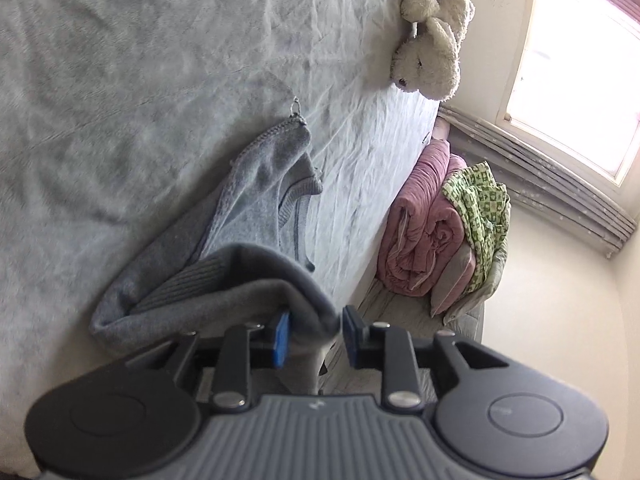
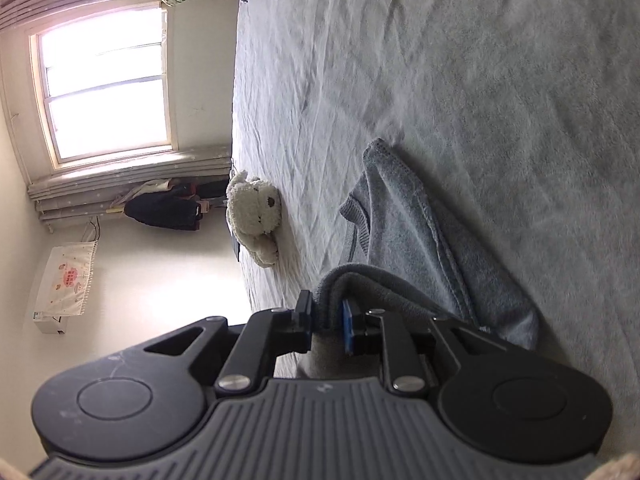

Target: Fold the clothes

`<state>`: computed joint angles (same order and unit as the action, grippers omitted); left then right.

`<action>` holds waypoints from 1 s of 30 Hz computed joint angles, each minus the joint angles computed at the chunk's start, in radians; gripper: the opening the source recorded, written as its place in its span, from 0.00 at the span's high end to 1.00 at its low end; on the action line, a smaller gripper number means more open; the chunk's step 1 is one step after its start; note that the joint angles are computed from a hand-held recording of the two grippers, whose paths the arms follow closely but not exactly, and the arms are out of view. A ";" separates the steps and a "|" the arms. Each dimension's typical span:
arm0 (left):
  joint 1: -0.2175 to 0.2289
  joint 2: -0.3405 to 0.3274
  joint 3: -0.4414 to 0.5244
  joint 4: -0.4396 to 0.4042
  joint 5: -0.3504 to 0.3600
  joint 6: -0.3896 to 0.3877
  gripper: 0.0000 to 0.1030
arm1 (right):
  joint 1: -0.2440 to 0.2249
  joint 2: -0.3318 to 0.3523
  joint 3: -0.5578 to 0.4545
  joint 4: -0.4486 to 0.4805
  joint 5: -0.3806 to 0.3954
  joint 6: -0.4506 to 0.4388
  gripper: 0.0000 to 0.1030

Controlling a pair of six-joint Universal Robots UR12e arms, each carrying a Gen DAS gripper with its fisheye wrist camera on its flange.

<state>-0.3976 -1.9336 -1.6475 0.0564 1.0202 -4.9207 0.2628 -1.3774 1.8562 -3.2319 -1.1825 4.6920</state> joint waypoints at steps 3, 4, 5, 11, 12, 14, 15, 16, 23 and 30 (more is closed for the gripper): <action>0.003 -0.006 0.014 -0.035 0.015 0.018 0.62 | -0.003 0.008 -0.003 0.015 -0.003 -0.006 0.72; 0.002 -0.006 0.018 -0.046 0.032 0.029 0.59 | -0.004 0.010 -0.002 0.010 -0.006 -0.001 0.68; -0.001 -0.005 0.023 -0.059 0.054 0.046 0.58 | -0.006 0.010 -0.002 0.005 -0.011 -0.002 0.65; -0.041 0.007 0.099 -0.313 0.244 0.506 0.55 | -0.002 0.011 -0.005 -0.007 -0.064 -0.181 0.64; -0.056 0.004 0.114 -0.338 0.298 0.611 0.55 | 0.003 0.011 -0.009 -0.009 -0.081 -0.286 0.64; -0.073 -0.005 0.128 -0.354 0.365 0.790 0.55 | 0.041 0.009 -0.025 0.022 -0.190 -0.495 0.64; -0.077 -0.011 0.126 -0.341 0.374 0.827 0.55 | 0.049 0.010 -0.026 0.031 -0.216 -0.600 0.64; -0.078 -0.016 0.124 -0.333 0.377 0.848 0.55 | 0.059 0.012 -0.028 0.040 -0.244 -0.694 0.64; -0.090 -0.037 0.121 -0.274 0.425 0.941 0.55 | 0.069 0.032 -0.035 0.056 -0.240 -0.848 0.61; -0.115 -0.055 0.159 -0.297 0.476 1.067 0.61 | 0.087 0.045 -0.071 0.140 -0.240 -0.992 0.60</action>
